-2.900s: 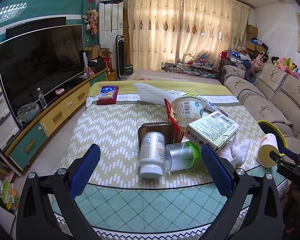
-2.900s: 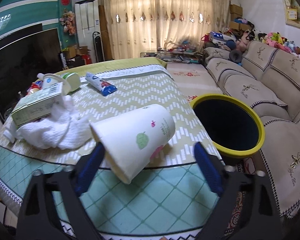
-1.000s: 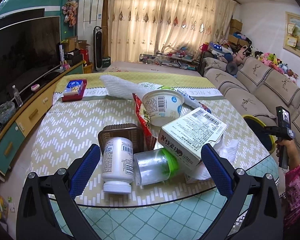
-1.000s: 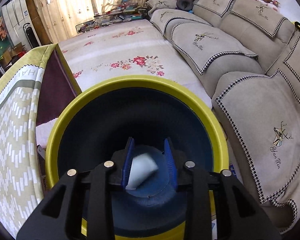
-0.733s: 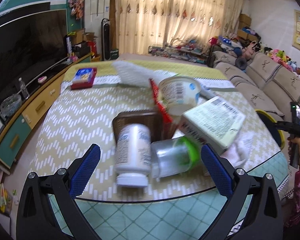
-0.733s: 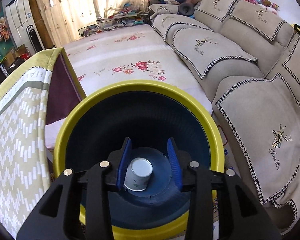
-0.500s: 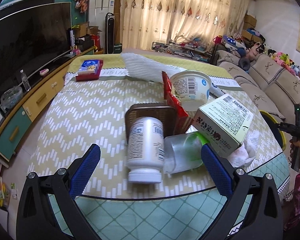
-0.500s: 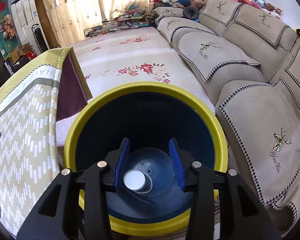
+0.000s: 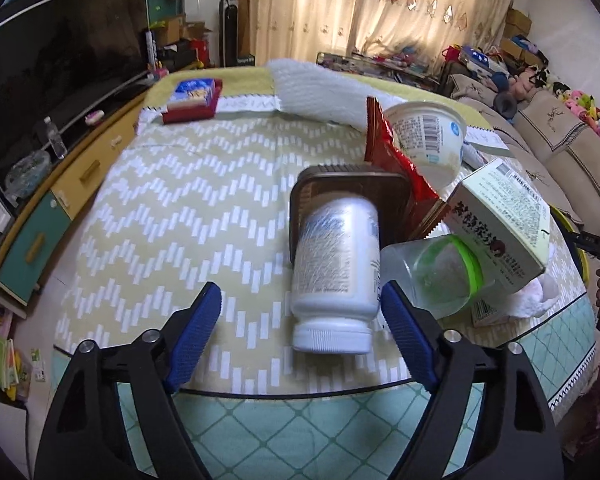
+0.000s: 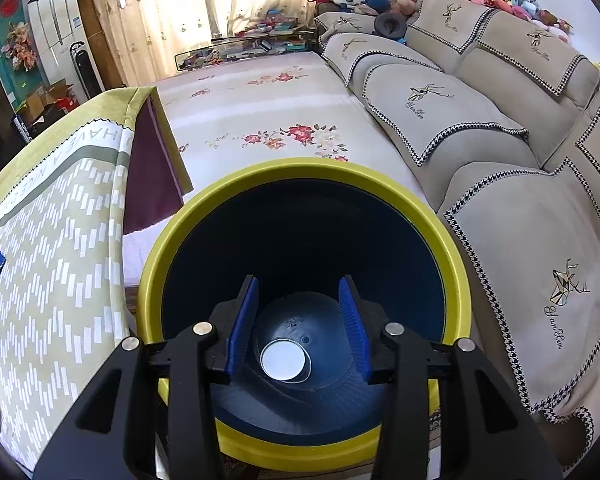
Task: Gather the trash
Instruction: 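Grasp the white pill bottle with the left gripper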
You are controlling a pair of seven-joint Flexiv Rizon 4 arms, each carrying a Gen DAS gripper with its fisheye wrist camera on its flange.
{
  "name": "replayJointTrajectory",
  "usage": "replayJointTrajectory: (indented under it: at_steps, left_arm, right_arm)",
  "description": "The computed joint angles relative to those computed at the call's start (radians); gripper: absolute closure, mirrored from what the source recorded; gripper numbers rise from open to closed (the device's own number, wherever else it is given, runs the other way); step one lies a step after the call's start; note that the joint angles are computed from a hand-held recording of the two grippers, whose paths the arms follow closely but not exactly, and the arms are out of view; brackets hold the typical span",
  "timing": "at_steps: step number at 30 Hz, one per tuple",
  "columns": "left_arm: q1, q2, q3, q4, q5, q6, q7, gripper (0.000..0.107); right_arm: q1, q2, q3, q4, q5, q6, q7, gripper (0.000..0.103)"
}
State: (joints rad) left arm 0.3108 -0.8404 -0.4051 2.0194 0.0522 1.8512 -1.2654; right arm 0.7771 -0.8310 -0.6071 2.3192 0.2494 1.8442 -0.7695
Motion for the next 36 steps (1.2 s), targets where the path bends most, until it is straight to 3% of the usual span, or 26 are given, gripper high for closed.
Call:
replayJointTrajectory:
  at_steps: [11, 19, 24, 30, 36]
  left_arm:
    - [-0.050, -0.030, 0.016, -0.079, -0.001, -0.006, 0.058, 0.030]
    - [0.018, -0.067, -0.065, -0.095, 0.011, -0.046, 0.103, 0.038]
    - [0.034, -0.071, -0.075, -0.081, 0.010, -0.052, 0.135, 0.038]
    - [0.038, -0.085, -0.090, -0.089, -0.015, -0.093, 0.168, 0.052]
    - [0.046, -0.067, -0.089, -0.044, -0.014, -0.038, 0.167, 0.059]
  right_arm:
    - [-0.002, -0.011, 0.010, -0.008, 0.003, 0.004, 0.006, 0.062]
    - [0.003, -0.016, 0.017, -0.006, 0.009, 0.012, 0.011, 0.062]
    - [0.005, -0.018, 0.017, -0.008, 0.011, 0.009, 0.011, 0.062]
    - [0.001, -0.017, 0.029, -0.009, 0.013, 0.020, 0.014, 0.062]
    - [-0.005, -0.015, 0.037, -0.003, 0.020, 0.029, 0.005, 0.062]
